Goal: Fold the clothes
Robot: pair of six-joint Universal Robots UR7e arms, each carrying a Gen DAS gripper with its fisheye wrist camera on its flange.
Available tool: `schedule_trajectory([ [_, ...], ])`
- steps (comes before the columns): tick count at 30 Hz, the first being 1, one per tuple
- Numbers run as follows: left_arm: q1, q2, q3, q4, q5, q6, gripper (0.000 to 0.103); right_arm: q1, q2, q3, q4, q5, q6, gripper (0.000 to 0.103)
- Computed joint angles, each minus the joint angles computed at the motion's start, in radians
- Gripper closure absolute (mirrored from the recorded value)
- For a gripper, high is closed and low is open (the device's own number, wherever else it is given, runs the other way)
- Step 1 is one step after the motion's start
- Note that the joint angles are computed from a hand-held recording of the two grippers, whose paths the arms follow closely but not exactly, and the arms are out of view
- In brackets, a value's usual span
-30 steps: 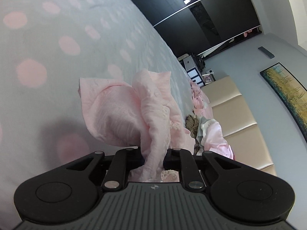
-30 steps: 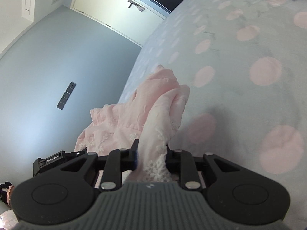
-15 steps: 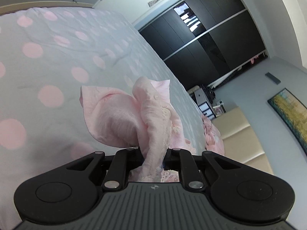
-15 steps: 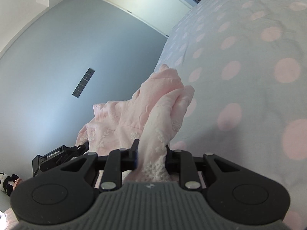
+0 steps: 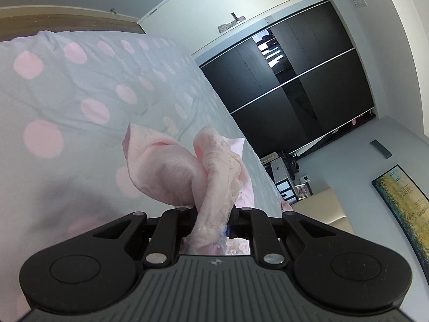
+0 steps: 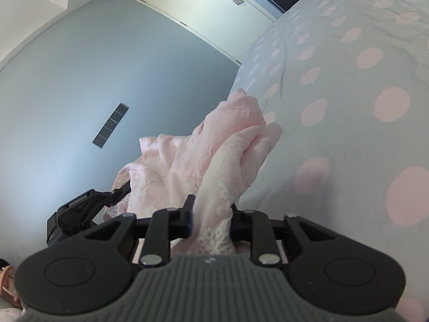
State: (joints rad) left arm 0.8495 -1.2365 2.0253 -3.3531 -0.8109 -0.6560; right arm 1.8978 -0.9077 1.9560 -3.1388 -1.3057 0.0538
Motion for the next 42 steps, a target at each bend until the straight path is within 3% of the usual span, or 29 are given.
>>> schedule_trajectory([
  [9,0.260,0.126,-0.110,-0.105,-0.264,0.118,0.091,-0.014,0.226,-0.168,-0.098,-0.079,0.000,0.079],
  [15,0.360,0.170,-0.125,-0.116,-0.334,0.116,0.091,-0.025,0.318,-0.222,-0.110,-0.127,0.010,0.079],
  [19,0.379,0.161,-0.090,-0.110,-0.304,0.093,0.089,-0.030,0.341,-0.234,-0.094,-0.136,-0.029,0.074],
  [21,0.376,0.146,-0.073,-0.088,-0.276,0.084,0.085,-0.021,0.346,-0.254,-0.057,-0.179,-0.058,0.058],
  [25,0.337,0.096,-0.025,-0.107,-0.219,0.075,0.076,-0.035,0.309,-0.250,0.017,-0.191,-0.067,0.054],
  [27,0.292,0.060,0.003,-0.087,-0.131,0.085,0.066,-0.039,0.288,-0.242,0.015,-0.206,-0.127,0.044],
  [29,0.238,0.027,0.037,-0.081,-0.058,0.118,0.064,-0.053,0.294,-0.293,0.096,-0.191,-0.146,0.040],
  [31,0.180,0.012,0.060,-0.081,0.033,0.149,0.064,-0.065,0.303,-0.349,0.179,-0.176,-0.164,0.040],
  [34,0.145,0.007,0.054,-0.043,0.058,0.167,0.064,-0.072,0.316,-0.404,0.248,-0.147,-0.179,0.040],
  [38,0.150,0.052,0.007,-0.011,0.059,0.170,0.064,-0.079,0.382,-0.535,0.329,-0.146,-0.098,0.041],
  [42,0.186,0.101,-0.041,-0.003,0.070,0.180,0.064,-0.097,0.436,-0.620,0.373,-0.106,-0.055,0.056],
])
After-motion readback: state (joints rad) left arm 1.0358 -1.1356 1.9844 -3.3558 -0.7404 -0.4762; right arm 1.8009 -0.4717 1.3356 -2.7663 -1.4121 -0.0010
